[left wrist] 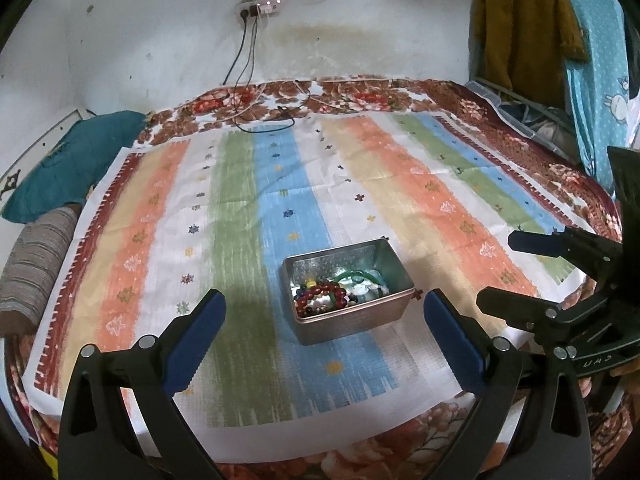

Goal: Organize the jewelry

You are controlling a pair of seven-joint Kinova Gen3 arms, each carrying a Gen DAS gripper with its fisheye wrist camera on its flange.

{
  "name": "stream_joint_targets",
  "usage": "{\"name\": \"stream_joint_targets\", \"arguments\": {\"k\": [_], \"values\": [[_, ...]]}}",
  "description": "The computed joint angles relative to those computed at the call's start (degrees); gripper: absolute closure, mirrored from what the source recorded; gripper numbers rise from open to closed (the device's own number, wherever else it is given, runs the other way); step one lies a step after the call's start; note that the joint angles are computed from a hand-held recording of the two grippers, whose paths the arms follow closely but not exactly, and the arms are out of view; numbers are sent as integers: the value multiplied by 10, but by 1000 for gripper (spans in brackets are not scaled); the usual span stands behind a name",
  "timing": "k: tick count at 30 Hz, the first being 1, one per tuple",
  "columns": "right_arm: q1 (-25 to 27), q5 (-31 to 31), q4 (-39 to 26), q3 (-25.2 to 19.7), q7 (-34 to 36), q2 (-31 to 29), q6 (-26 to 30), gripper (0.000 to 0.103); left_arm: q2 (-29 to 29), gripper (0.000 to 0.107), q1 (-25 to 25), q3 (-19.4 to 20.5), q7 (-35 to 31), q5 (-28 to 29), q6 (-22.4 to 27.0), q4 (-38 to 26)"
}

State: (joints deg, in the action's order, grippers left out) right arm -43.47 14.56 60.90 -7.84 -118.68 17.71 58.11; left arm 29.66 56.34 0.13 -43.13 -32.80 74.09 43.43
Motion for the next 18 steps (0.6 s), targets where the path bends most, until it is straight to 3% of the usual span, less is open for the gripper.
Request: {"name": "stream_joint_targets", "arguments": {"k": [18], "values": [[-11,28,12,0,-22,-8,-9,9,-2,10,-3,2,-1,6,-5,3]]}}
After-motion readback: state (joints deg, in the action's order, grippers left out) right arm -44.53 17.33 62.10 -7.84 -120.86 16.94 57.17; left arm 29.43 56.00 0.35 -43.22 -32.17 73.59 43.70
